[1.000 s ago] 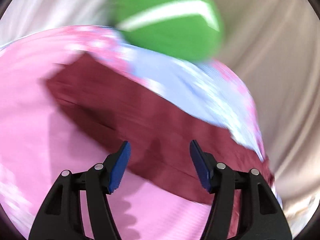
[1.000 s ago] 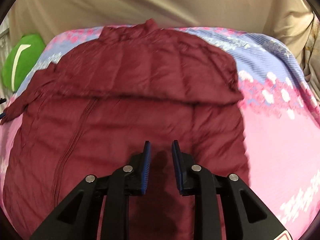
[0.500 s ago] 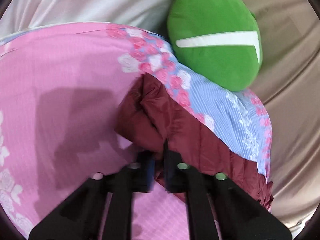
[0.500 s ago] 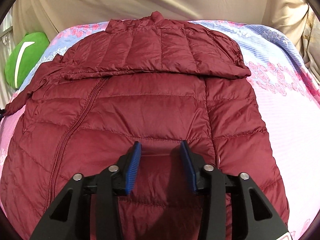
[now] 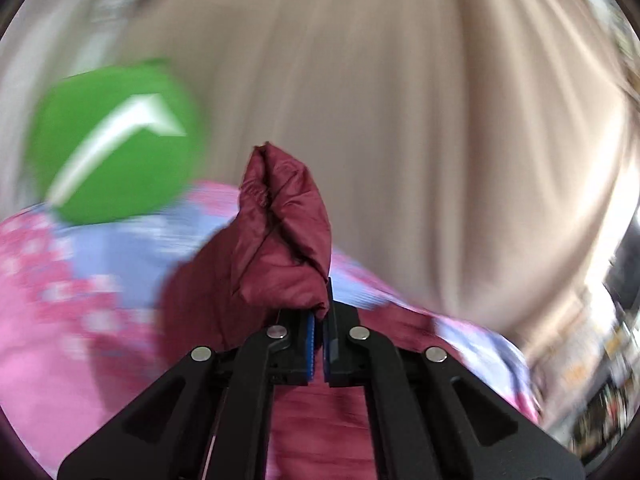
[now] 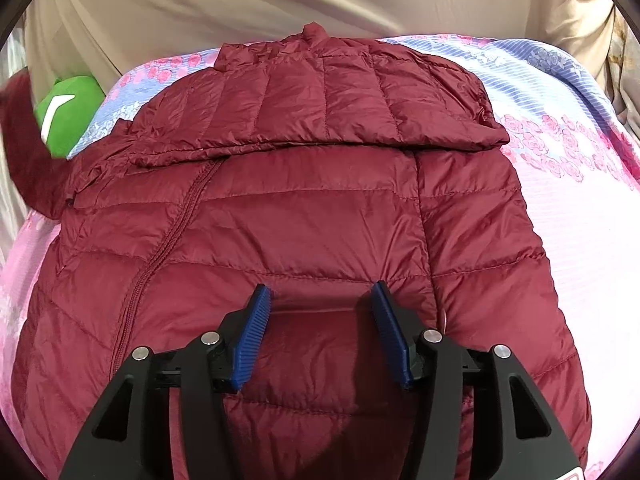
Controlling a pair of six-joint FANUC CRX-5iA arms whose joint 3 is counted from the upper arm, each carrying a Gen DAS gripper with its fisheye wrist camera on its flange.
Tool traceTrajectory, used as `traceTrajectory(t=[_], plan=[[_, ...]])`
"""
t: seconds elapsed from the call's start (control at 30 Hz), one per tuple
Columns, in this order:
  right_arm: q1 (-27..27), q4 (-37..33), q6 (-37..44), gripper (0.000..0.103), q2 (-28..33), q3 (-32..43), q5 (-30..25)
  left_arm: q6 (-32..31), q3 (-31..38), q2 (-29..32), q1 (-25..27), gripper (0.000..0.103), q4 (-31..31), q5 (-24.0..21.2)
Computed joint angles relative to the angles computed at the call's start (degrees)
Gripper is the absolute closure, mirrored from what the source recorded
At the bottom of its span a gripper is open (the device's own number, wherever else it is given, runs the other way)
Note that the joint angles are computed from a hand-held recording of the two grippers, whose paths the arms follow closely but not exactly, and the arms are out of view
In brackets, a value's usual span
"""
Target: Fold large clothes
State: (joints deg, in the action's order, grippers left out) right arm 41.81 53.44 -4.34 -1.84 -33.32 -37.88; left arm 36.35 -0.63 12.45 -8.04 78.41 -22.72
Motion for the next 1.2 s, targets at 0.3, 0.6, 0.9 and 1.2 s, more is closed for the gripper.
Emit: traceTrajectory(t=[0.3, 0.6, 0.9, 1.2], plan=[[-1.2, 1.6, -2.0, 0.046, -1.5, -2.0, 3.9, 19.1, 21.6, 15.2, -14.7, 0.102, -24.5, -10.9], [-3.5, 4.8, -5.8, 0.038, -3.9, -5.1, 10.1, 44.4, 35.5, 28.1, -17.5, 0.082, -44.6, -19.2], [-6.1, 2.4, -5.6, 0.035, -9.0, -5.2, 11.5, 40.2, 14.1, 13.7, -8.4, 0.039, -38.5, -8.2], [-12.2, -18.5, 15.1, 0.026, -2.1, 9.9, 7.8, 34.5, 2.0, 12.0, -2.2, 0.038, -19.0, -10.5]])
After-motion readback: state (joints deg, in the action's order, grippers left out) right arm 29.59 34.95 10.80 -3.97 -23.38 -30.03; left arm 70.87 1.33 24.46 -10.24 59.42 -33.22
